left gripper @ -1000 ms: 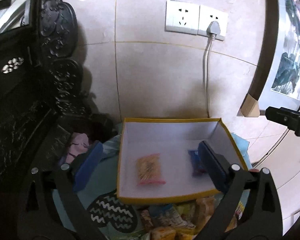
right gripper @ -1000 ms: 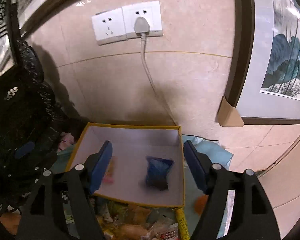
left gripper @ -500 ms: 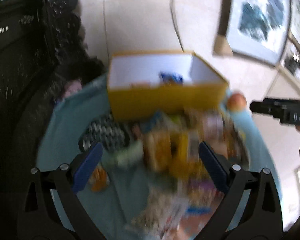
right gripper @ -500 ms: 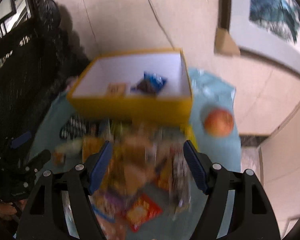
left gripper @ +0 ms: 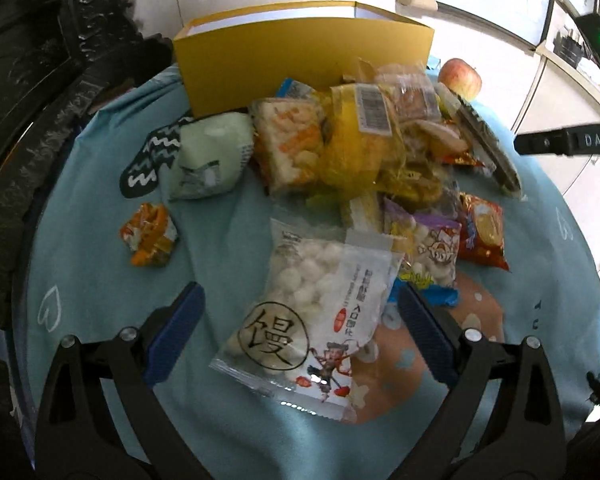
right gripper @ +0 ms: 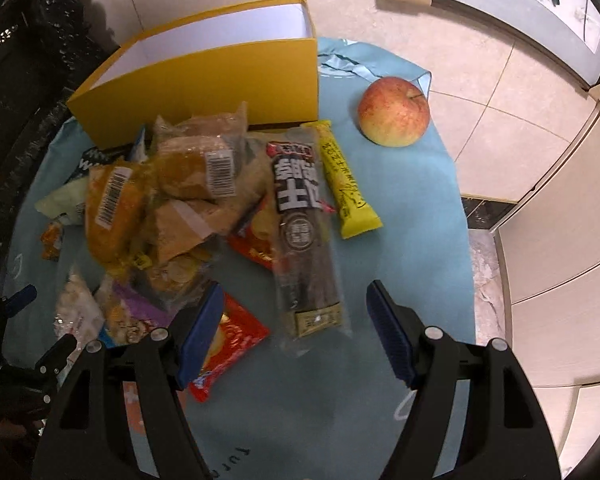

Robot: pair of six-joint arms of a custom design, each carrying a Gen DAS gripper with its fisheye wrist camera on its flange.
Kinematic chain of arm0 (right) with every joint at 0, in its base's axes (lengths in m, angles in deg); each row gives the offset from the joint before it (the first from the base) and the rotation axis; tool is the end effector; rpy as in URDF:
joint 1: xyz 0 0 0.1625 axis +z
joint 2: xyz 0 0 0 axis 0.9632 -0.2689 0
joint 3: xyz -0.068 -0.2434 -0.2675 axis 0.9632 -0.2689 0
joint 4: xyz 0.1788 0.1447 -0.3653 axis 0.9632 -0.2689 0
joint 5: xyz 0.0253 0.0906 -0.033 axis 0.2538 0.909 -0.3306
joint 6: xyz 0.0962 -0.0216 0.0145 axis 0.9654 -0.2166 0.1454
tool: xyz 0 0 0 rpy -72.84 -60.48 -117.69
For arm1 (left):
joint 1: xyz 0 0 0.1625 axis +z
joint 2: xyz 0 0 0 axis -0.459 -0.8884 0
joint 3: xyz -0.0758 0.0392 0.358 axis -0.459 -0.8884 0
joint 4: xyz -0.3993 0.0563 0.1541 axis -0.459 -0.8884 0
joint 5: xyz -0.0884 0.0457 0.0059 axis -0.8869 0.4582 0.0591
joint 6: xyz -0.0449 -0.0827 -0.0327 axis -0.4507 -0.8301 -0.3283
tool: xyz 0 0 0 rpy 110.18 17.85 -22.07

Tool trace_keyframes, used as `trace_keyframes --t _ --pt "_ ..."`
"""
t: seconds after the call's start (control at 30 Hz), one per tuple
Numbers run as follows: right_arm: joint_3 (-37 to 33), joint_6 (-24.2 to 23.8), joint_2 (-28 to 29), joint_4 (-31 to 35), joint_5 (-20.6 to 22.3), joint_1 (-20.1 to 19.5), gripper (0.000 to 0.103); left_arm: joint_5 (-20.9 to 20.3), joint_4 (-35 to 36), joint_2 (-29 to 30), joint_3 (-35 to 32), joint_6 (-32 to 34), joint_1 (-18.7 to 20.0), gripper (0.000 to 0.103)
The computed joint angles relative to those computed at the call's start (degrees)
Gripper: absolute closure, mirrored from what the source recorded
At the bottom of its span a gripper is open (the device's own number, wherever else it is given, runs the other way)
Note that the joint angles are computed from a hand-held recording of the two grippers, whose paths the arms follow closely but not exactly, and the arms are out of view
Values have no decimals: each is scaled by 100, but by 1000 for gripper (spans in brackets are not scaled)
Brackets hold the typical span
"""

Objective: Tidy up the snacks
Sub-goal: 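Grasp the white marshmallow bag with left tool while right tool grasps dark sausage stick, then lift both held snacks over the yellow box and release them inside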

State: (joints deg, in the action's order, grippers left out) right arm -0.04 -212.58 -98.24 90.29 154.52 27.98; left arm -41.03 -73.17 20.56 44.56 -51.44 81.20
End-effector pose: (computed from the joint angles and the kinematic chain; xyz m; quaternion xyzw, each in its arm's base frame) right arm 0.1686 -0.5304 0.2223 -0.1325 -0.8562 0.3113 0.3904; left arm -0.2182 -0.6088 0.1223 0.4537 0.8483 -0.1244 0.2431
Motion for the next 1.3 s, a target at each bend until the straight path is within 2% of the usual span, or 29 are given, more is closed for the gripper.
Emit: trace_keyframes --t 0.27,0.43,0.47,0.5,0.53,0.6,0.7,0.77,1.0,1.3 --pt "-149 -323 -25 -126 -178 -317 29 6 -82 170 -34 205 -10 5" --pt "-559 -242 273 150 -459 -650 29 101 -5 306 -100 263 98 5" --pt "-681 -160 382 313 -507 -705 36 108 47 323 -117 239 130 5" --pt "-803 -99 480 564 -792 -810 59 94 163 332 -147 193 159 15" --pt "-799 -118 472 574 -912 -829 60 -13 387 338 -203 137 219 24" --pt "-748 -336 434 464 -980 -782 73 -141 358 310 -202 158 263 35" --pt "-619 -356 341 360 -1014 -707 74 -256 431 312 -285 37 331 49" --pt "-477 -327 229 249 -1025 -657 74 -349 508 299 -363 -71 366 52" --pt "54 -329 -156 -144 -1081 -315 75 -648 264 92 -268 105 314 53" --pt "203 -300 -316 -403 -951 249 75 -823 54 -214 -294 205 150 53"
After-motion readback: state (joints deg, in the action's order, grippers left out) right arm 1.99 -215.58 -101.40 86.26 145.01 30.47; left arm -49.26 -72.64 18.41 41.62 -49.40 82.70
